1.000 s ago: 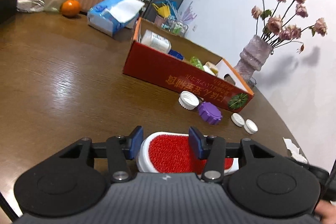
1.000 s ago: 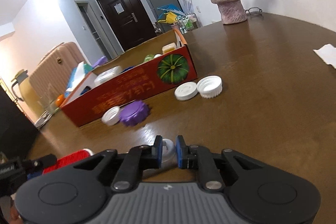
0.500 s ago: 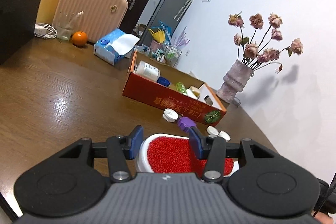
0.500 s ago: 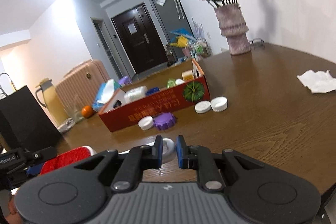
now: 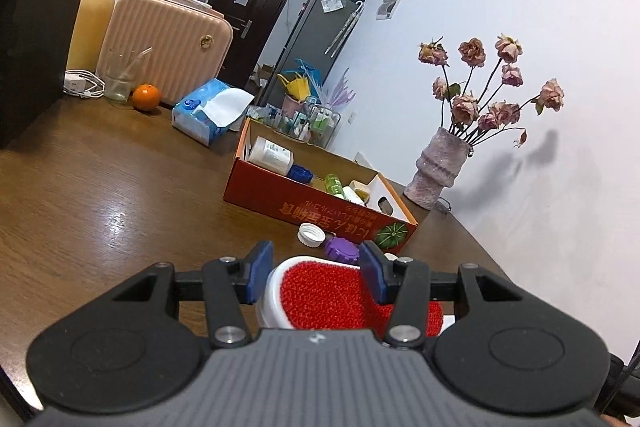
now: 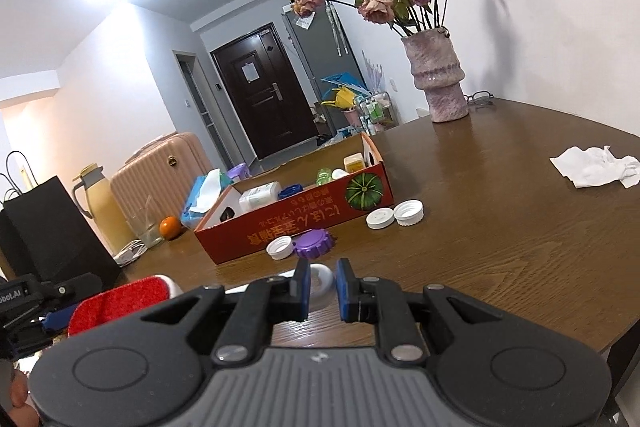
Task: Organize rigid objects
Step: 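Carry the lint brush with the left gripper while the right carries the white cap to the box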
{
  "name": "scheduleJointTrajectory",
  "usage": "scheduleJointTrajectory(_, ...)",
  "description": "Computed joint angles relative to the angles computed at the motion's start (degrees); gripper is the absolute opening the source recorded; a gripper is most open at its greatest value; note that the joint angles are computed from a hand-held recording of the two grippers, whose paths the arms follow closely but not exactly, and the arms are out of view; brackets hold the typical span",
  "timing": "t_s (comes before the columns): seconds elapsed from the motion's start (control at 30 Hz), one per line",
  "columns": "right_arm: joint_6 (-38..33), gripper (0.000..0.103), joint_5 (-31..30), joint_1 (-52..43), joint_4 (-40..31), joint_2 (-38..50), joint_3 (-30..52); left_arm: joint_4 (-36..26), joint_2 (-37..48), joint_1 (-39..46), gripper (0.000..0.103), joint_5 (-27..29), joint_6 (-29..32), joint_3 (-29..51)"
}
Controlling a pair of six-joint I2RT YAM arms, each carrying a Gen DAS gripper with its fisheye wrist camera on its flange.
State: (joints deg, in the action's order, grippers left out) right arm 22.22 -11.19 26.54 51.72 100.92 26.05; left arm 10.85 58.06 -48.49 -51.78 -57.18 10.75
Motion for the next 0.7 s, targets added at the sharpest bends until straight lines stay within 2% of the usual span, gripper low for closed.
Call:
scheduleJointTrajectory(0.23,-0.7,0.015,-0.7,-0.6,-5.0,5.8,10.1,13.3,7.1,12.4,0.048,9.8,11.8,1.9)
scheduleJointTrajectory(0.37,-1.8,0.015,-1.3,-0.9,-9.3,9.8,19.3,18.9,11.1,22.5,0.048,18.7,19.5,5.9)
scheduleJointTrajectory(0.43,-2.2,0.015,-1.7,-1.0,-12.2,13.3,26.2,21.2,13.9,27.0,0.048,22.5,22.7,8.7)
scheduleJointTrajectory(0.53,-2.1,0.015,-2.6,-1.1,-17.0,18.8,36.9,24.1,20.0,31.3,0.049,25.0,27.4,13.4)
scheduleJointTrajectory(0.7,-2.2,0.015,-3.2,-0.9,-26.0,29.9,56.3,23.4,31.5,39.4,0.049,31.3,30.2,23.8)
